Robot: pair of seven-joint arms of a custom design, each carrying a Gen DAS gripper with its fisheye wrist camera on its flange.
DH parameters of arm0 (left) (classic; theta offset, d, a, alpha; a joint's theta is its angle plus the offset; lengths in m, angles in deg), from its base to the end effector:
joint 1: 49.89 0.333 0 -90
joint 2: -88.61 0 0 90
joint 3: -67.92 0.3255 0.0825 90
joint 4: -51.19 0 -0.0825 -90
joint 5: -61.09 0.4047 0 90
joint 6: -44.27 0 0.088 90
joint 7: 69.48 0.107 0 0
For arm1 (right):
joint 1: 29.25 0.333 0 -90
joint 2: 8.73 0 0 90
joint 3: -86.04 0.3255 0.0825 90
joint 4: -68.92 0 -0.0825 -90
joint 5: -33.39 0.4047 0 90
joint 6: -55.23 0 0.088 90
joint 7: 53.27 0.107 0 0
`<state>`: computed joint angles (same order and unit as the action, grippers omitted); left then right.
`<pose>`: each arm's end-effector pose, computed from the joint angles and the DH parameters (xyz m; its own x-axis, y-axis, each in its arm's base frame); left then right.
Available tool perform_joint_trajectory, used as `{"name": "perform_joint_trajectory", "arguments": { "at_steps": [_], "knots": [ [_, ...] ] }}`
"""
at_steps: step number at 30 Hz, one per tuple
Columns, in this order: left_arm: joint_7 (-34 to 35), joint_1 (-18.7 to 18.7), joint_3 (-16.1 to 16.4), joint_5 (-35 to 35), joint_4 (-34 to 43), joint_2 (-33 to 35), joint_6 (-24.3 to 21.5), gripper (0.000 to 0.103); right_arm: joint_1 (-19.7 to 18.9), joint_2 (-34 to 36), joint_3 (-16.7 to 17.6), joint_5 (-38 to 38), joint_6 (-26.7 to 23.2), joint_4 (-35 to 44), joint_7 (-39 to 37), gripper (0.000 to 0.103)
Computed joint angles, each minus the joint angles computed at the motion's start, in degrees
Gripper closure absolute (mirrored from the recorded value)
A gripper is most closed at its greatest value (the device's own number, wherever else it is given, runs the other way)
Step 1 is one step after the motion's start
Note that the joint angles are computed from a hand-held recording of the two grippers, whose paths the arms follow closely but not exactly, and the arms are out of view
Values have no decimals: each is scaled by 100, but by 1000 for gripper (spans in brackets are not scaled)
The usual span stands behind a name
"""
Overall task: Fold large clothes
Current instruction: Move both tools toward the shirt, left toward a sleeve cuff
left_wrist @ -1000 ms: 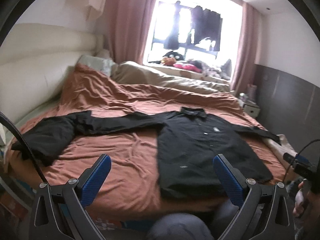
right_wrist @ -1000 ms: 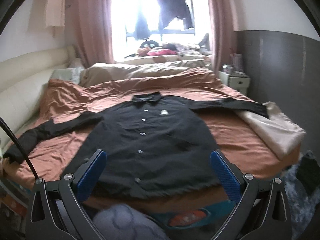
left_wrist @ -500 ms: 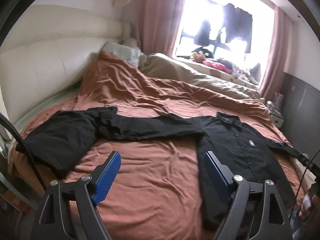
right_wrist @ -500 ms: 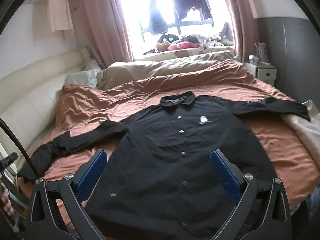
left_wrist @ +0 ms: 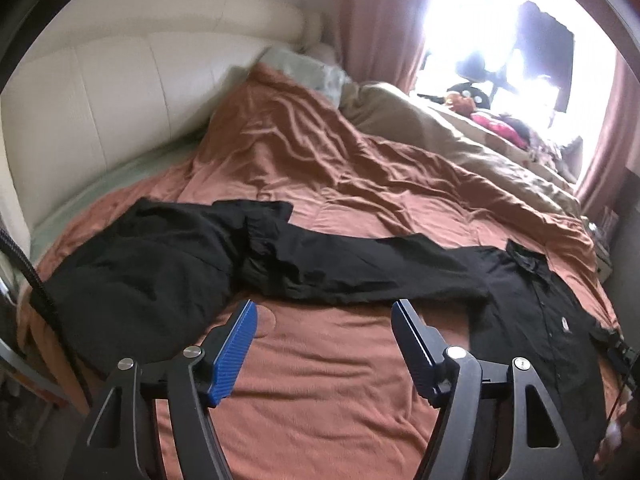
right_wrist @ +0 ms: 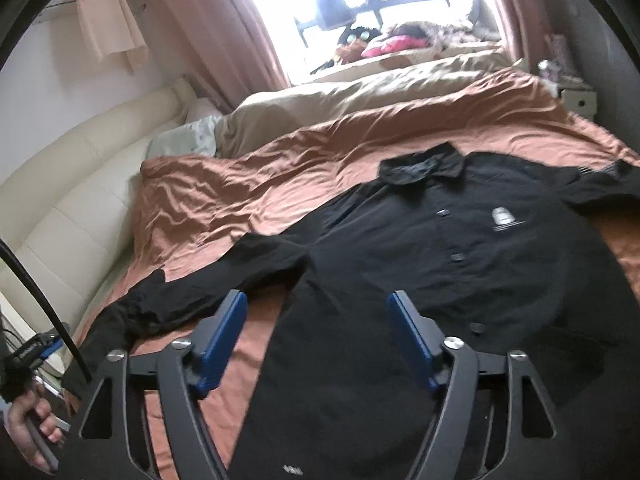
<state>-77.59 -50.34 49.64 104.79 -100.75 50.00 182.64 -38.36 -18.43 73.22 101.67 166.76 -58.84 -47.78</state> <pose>0.3751 -0.1273 0.4839 0.7146 -0.6663 0.2129 -0.3332 -0.5918 -0.7340 0.5025 -0.1388 0.4713 0.6444 -0.6443 -0.4119 -0.5991 -0.0906 -0.7955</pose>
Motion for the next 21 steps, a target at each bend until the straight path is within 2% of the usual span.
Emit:
{"name": "perform_joint_trajectory", "arguments": {
  "at_steps": [3, 7, 11, 14, 17, 21],
  "knots": [
    [-167, 218, 190, 42, -43, 228, 336, 37, 139, 310, 156, -58, -100, 354, 359, 43],
    [-362, 534, 375, 90, -72, 611, 824, 38, 198, 671, 300, -63, -109, 771, 662, 49],
    [-441, 778, 435, 194, 66, 1106, 1022, 38, 188, 952, 409, -129, -147, 1092, 852, 51],
    [-586, 929, 496, 366, 204, 1531, 1236, 38, 204, 1011, 498, -91, 18, 1136, 883, 51],
    [-669, 1008, 592, 520, 399, 1981, 1320, 38, 252, 1209, 586, -139, 148, 1304, 1030, 59],
    [-637, 958, 826, 451, 672, 2572, 1210, 39, 321, 1474, 731, -220, 353, 1517, 1302, 66]
  ]
}}
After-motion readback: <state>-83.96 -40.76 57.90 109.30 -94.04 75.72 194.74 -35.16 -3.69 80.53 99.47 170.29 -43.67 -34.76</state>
